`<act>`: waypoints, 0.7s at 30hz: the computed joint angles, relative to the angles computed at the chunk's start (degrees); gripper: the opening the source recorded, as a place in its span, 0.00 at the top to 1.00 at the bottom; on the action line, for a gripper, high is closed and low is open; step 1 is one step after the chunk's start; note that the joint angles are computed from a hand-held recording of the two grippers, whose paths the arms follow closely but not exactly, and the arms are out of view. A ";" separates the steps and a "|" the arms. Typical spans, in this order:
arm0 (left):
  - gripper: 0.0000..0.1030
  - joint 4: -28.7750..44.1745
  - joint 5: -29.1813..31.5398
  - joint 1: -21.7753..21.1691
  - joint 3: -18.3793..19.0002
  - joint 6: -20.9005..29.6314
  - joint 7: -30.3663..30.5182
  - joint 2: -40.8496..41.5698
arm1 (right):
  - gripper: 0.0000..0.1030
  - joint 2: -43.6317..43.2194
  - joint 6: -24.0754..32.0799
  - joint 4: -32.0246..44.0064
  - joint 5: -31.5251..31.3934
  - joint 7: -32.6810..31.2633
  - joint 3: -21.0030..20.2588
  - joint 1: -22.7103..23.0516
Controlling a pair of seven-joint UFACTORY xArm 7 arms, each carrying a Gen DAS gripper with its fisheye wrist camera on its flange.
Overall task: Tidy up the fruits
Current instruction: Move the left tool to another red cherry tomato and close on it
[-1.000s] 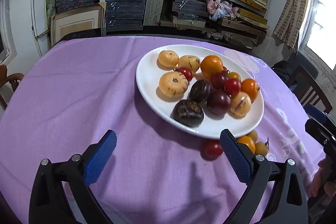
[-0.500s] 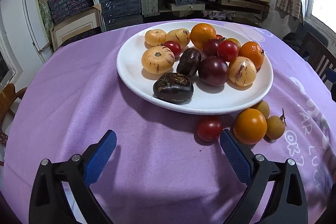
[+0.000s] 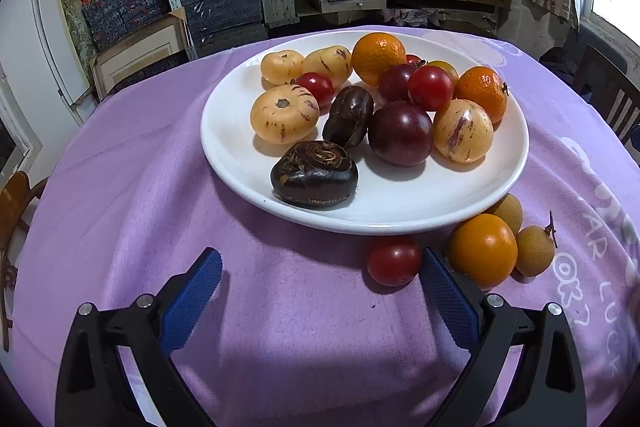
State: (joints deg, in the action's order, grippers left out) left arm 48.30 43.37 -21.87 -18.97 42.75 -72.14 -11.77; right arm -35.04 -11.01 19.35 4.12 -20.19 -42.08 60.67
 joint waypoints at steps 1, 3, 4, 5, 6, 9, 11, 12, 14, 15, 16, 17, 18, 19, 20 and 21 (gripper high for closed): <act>0.03 0.16 0.02 0.02 0.02 0.09 0.11 0.19 | 0.04 0.10 0.03 0.00 0.00 0.03 -0.03 0.06; 0.03 0.56 0.17 0.05 -0.04 0.83 -0.04 0.58 | 0.04 0.46 -0.01 0.00 0.04 0.16 0.13 0.05; 0.03 0.85 0.45 0.05 -0.16 1.72 -0.35 0.78 | 0.04 0.58 0.09 0.03 0.01 0.22 0.17 0.03; 0.03 0.99 0.74 0.05 -0.15 2.43 -0.72 0.83 | 0.04 0.65 0.22 0.08 0.00 0.24 0.12 0.10; 0.03 0.91 0.89 0.04 -0.01 2.72 -1.02 0.69 | 0.04 0.73 0.31 0.18 0.01 0.22 0.02 0.23; 0.03 0.11 0.66 0.16 0.44 3.16 -1.71 -0.22 | 0.04 1.09 0.25 0.29 0.06 0.23 -0.11 0.57; 0.03 -0.68 0.34 0.40 0.56 3.39 -2.02 -1.15 | 0.04 1.09 0.44 0.33 0.06 0.12 -0.26 0.69; 0.03 -1.08 0.27 0.57 0.55 3.44 -2.16 -1.62 | 0.04 1.11 0.44 0.30 0.12 0.07 -0.25 0.73; 0.03 -1.79 0.18 0.86 0.28 4.01 -2.26 -2.55 | 0.04 1.09 0.33 0.17 0.18 0.00 -0.21 0.79; 0.03 -2.10 0.19 1.00 0.09 4.32 -2.25 -2.96 | 0.04 1.15 0.28 0.14 0.18 -0.02 -0.22 0.84; 0.03 -2.41 0.24 1.12 -0.16 4.71 -2.39 -3.41 | 0.04 1.19 0.29 0.16 0.19 0.00 -0.22 0.87; 0.03 -2.77 0.26 1.17 -0.44 4.92 -2.63 -3.94 | 0.04 1.23 0.38 0.21 0.21 0.05 -0.15 0.86; 0.03 -3.34 0.30 1.26 -0.50 4.52 -2.70 -4.57 | 0.04 1.23 0.42 0.16 0.20 0.02 -0.11 0.84; 0.03 -3.87 0.42 1.38 -0.62 3.89 -2.81 -5.19 | 0.04 1.25 0.36 0.11 0.19 -0.04 -0.12 0.90; 0.03 -4.58 0.66 1.53 -0.68 2.72 -2.95 -6.00 | 0.04 1.53 0.32 0.35 0.24 0.02 -0.17 1.18; 0.03 -5.29 0.78 1.68 -0.79 1.46 -2.97 -6.74 | 0.04 1.57 0.25 0.31 0.19 0.01 -0.17 1.23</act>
State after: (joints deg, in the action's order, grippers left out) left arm 43.02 44.16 -20.19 -19.77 44.21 -75.11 -18.51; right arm -33.48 -10.76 19.66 4.32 -20.18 -42.25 61.90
